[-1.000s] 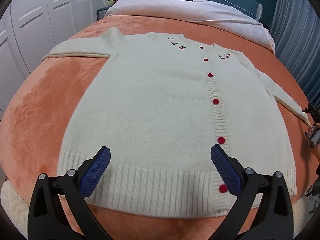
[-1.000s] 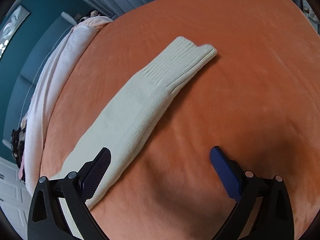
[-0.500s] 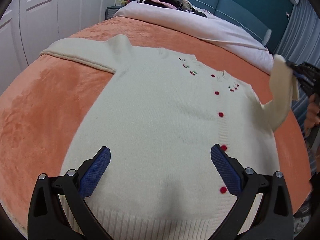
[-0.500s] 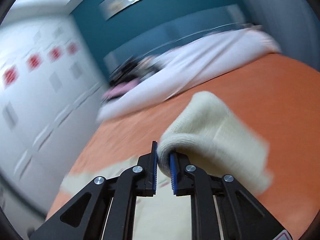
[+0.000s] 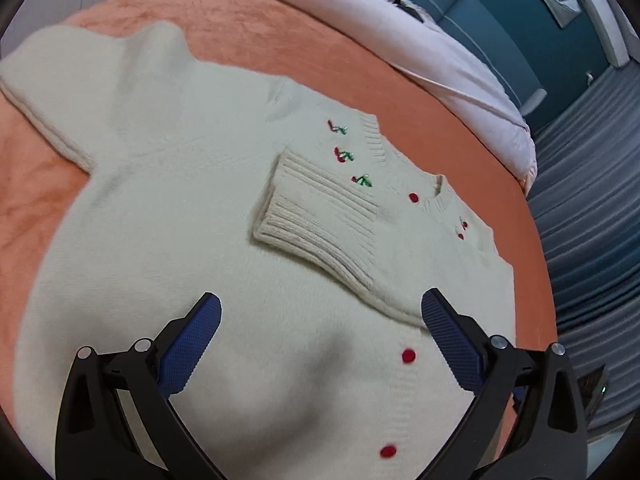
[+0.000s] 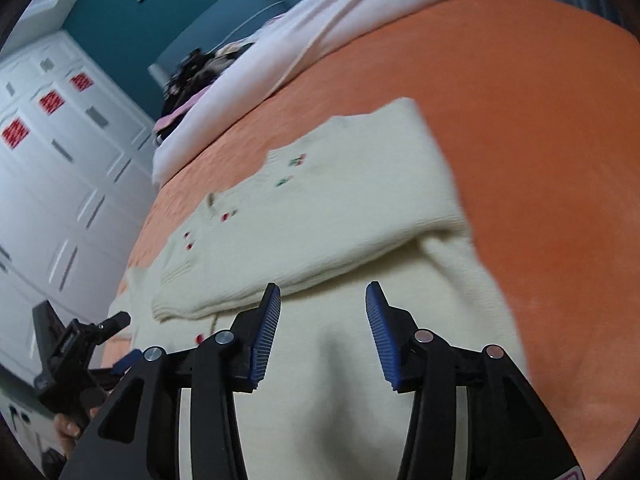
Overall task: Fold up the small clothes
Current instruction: 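Grasp a cardigan sleeve cuff with the right gripper while the left gripper grasps the other cuff, then fold both sleeves across the cardigan body and open both grippers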
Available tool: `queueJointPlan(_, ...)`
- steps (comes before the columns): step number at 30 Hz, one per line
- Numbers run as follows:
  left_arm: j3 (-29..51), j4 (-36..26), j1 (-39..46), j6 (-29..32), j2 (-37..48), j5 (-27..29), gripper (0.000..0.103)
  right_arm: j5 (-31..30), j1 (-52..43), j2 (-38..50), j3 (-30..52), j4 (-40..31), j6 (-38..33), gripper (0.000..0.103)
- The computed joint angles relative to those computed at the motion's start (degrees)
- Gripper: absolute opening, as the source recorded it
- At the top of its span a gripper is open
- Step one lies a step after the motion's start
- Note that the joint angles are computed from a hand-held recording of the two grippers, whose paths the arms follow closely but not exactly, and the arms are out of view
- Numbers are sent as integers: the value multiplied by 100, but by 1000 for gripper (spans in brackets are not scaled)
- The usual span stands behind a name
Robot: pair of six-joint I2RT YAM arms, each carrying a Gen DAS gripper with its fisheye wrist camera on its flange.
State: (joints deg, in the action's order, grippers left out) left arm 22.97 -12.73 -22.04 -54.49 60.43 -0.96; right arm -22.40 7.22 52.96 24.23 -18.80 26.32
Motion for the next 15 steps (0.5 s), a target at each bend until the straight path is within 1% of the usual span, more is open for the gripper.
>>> queueJointPlan(1, -30, 431, 181, -137, 376, 233, 98, -337, -488, 242, 1, 85, -35, 49)
queueJointPlan(2, -22, 693, 250, -341, 640, 219, 96, -555, -783, 626, 20, 344, -8, 50)
queueJointPlan(3, -22, 857, 225, -504, 757, 59, 93, -675, -895, 1047, -68, 850, 158, 50)
queueJointPlan(4, 36, 965, 261, -504, 883, -27, 81, -834, -1058, 1255, -72, 1065, 276, 49)
queueJointPlan(5, 166, 1016, 352, -365, 1040, 26, 48, -665, -955, 1510, -56, 1382, 590, 48)
queueJointPlan(6, 320, 1110, 466, -163, 1239, 249, 28, -425, -565, 1782, -3, 1782, 955, 42)
queueJointPlan(7, 488, 1104, 578, 1, 1331, 449, 11, -204, -370, 1825, 76, 1877, 1090, 11)
queueJointPlan(8, 559, 1118, 601, 89, 1147, 374, 11, -92, -201, 1715, 119, 1975, 1068, 10)
queueJointPlan(9, 604, 1115, 547, 229, 832, 194, 11, 13, -117, 1392, 137, 2012, 1090, 10)
queueJointPlan(10, 670, 1037, 486, 406, 508, 9, 11, 58, -82, 978, 147, 1966, 1103, 9)
queueJointPlan(11, 676, 1012, 450, 552, 234, -93, 11, -36, -197, 648, 159, 1808, 986, 9)
queueJointPlan(12, 667, 992, 423, 678, 82, -206, 11, 25, -141, 495, 226, 1805, 957, 9)
queueJointPlan(13, 618, 990, 441, 778, 96, -241, 11, 64, -165, 362, 154, 1826, 859, 8)
queueJointPlan(14, 556, 1044, 491, 871, 369, -224, 11, 221, -140, 517, 119, 1787, 675, 8)
queueJointPlan(15, 515, 1210, 563, 932, 892, -139, 11, 341, -149, 943, 97, 1763, 499, 8)
